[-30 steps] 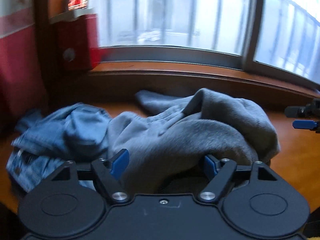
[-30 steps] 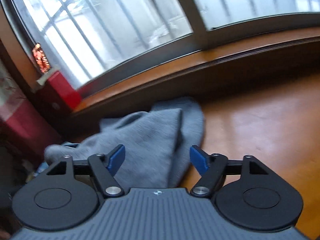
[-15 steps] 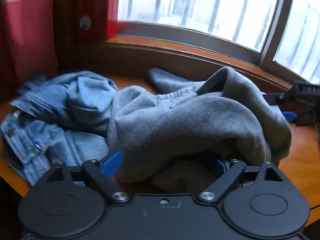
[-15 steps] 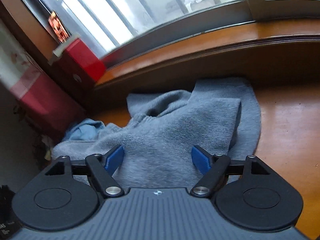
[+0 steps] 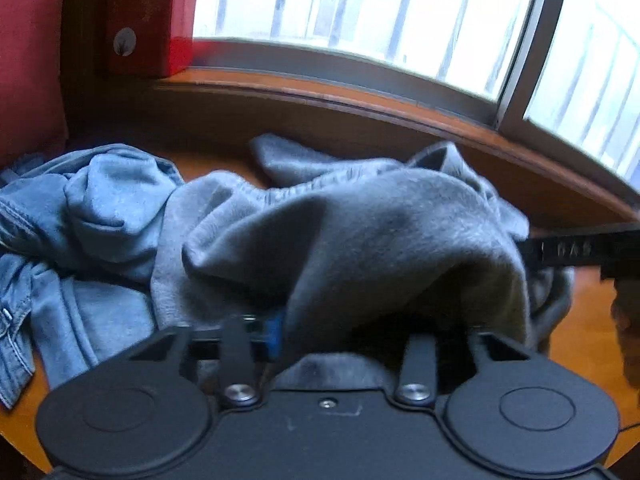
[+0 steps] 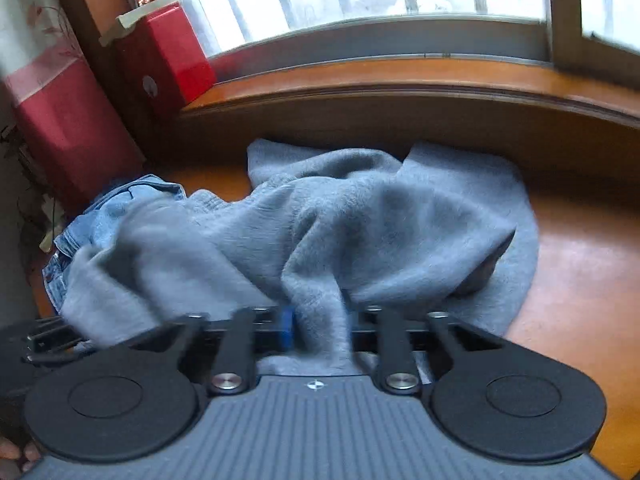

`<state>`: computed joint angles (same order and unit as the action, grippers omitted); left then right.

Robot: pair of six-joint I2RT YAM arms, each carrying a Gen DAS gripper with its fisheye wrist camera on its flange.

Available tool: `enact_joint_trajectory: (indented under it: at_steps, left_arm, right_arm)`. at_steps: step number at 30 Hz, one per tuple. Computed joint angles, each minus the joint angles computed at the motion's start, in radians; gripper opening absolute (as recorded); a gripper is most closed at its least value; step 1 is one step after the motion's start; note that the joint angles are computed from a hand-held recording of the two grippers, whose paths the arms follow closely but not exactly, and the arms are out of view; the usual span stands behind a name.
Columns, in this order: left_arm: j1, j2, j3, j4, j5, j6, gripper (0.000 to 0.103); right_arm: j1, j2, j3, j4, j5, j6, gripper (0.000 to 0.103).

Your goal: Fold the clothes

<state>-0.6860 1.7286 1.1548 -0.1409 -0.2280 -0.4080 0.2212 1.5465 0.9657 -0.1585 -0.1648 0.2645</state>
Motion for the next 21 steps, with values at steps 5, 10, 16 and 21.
enact_joint_trajectory:
  at_steps: [5,10,16,21]
  left_arm:
    - [-0.024,-0.053,0.022,0.038,-0.034,0.064,0.025]
    - [-0.103,-0.049,0.126,0.125,-0.065,0.239,0.025]
    - [-0.220,0.160,0.380,0.121,-0.008,0.407,0.064]
    - [-0.270,0.272,0.485,-0.005,0.000,0.373,0.072]
  right_arm:
    - [-0.041,-0.251,-0.156,0.151,-0.075,0.048,0.011]
    - [-0.152,-0.578,-0.270,0.157,-0.106,0.126,0.011]
    - [-0.430,-0.952,-0.418,0.025,-0.064,0.178,0.013]
    - [-0.614,-0.836,-0.463,-0.276,0.102,0.035,0.052]
